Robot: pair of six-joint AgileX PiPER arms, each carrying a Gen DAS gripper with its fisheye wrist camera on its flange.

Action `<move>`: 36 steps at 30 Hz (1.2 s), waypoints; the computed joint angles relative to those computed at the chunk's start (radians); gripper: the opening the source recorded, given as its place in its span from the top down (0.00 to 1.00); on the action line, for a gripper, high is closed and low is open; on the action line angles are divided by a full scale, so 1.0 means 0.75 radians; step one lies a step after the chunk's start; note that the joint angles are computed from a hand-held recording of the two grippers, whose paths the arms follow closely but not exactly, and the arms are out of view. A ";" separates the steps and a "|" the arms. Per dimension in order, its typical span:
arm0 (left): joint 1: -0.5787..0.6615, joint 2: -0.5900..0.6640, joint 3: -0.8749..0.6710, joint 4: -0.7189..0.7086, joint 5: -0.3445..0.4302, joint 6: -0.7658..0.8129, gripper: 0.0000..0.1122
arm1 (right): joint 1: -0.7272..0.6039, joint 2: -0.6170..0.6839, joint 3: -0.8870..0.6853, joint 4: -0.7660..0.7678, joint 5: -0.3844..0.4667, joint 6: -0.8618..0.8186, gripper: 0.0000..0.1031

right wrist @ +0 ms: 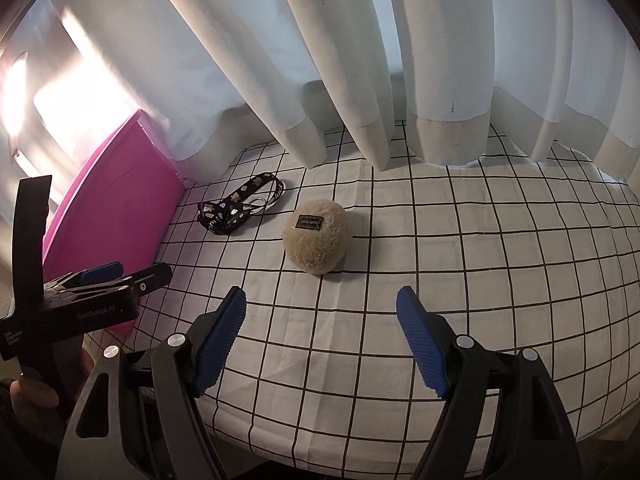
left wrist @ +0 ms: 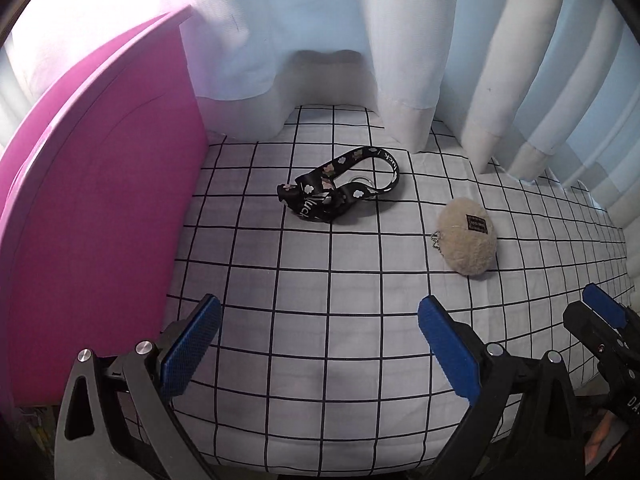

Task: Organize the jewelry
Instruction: 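Move both tools back from the tub toward the lanyard and pom-pom, then grasp the black lanyard strap with the left tool while the right tool grasps the beige pom-pom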

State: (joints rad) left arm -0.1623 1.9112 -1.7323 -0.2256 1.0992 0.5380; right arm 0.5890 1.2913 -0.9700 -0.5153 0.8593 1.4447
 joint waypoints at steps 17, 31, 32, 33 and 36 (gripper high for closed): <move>-0.026 0.298 -0.119 -0.041 -0.162 0.067 0.14 | -0.113 0.372 -0.019 -0.198 -0.256 0.169 0.28; -0.054 0.476 -0.344 -0.067 -0.087 0.058 0.14 | -0.167 0.528 -0.151 -0.180 -0.222 0.093 0.28; -0.057 0.489 -0.360 -0.062 -0.087 0.054 0.14 | -0.168 0.537 -0.158 -0.184 -0.213 0.090 0.28; -0.060 0.502 -0.379 -0.059 -0.086 0.052 0.14 | -0.172 0.543 -0.163 -0.186 -0.215 0.083 0.28; -0.075 0.532 -0.415 -0.060 -0.099 0.044 0.14 | -0.184 0.572 -0.190 -0.182 -0.212 0.056 0.28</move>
State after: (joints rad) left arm -0.2184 2.3104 -2.0436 -0.2706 1.0251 0.5712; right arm 0.4506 1.7202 -1.1121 -0.6521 0.7003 1.4863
